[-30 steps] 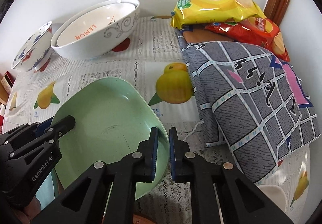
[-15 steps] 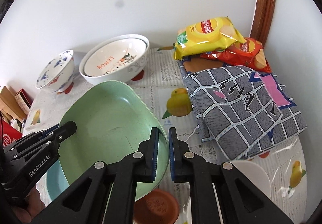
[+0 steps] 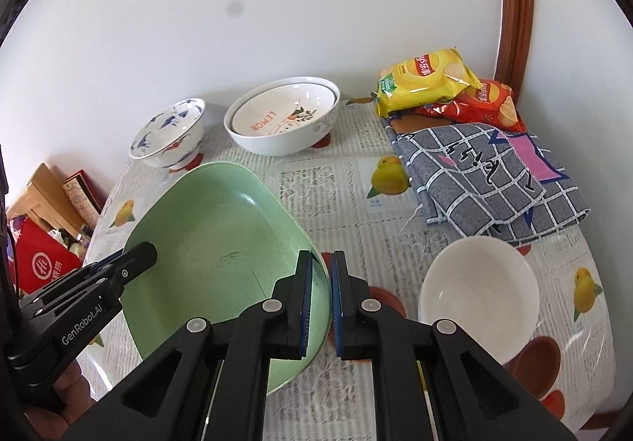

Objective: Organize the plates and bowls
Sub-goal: 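Lift the green plate with both grippers and carry it toward the blue plate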

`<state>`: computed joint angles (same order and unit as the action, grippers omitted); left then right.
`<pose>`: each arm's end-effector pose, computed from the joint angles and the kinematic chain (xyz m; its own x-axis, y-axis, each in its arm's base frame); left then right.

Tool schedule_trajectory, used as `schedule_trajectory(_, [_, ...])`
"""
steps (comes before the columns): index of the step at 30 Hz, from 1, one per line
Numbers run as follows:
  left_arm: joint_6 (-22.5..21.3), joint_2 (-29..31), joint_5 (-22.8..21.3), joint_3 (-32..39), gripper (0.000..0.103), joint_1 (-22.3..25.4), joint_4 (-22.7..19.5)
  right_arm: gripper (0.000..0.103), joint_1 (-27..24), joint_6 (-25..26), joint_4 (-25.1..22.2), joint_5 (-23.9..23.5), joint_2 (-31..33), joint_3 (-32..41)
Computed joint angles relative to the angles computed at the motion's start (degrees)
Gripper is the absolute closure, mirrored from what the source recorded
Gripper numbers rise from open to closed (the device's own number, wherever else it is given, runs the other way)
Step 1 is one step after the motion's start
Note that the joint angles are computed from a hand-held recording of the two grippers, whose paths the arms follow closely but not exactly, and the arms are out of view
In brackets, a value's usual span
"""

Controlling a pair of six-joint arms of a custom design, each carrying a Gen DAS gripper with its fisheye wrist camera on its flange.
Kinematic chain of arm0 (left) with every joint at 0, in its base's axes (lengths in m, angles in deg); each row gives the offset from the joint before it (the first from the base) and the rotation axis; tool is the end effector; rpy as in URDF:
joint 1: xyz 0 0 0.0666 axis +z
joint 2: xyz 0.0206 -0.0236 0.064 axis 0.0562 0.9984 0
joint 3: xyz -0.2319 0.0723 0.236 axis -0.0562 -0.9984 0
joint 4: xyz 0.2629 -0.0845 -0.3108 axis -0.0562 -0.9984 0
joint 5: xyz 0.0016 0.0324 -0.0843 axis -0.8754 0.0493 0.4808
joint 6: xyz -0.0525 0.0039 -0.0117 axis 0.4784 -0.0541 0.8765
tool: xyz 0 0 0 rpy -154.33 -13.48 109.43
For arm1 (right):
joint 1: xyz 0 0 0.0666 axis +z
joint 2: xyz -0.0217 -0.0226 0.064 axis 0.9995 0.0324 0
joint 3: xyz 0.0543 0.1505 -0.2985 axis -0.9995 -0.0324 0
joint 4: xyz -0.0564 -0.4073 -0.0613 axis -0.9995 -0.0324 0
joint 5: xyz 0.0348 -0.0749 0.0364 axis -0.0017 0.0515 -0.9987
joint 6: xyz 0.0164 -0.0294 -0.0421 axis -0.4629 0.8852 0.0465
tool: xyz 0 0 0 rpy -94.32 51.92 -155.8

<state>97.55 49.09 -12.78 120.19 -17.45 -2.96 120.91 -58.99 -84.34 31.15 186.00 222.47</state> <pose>0.4664 -0.1670 0.5314 -0.7097 -0.3065 -0.6343 -0.2387 0.9518 -0.1929 0.5337 0.3389 0.5185 -0.7784 -0.1018 -0.6194 -0.2401 0.9600 0.1439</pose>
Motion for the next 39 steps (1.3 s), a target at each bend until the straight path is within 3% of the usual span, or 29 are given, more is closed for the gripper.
schedule_trajectory(18, [2.5,-9.0,-2.3,-7.7,0.092,-2.9,0.1,0.094,3.7,-3.4,4.2,2.7,-10.6,-13.4])
schedule_trajectory(39, [5.5,-11.6,-7.0,-8.3,0.092,-7.4,-1.8,0.094,4.6,-3.2,7.4,3.7,-18.3,-21.8])
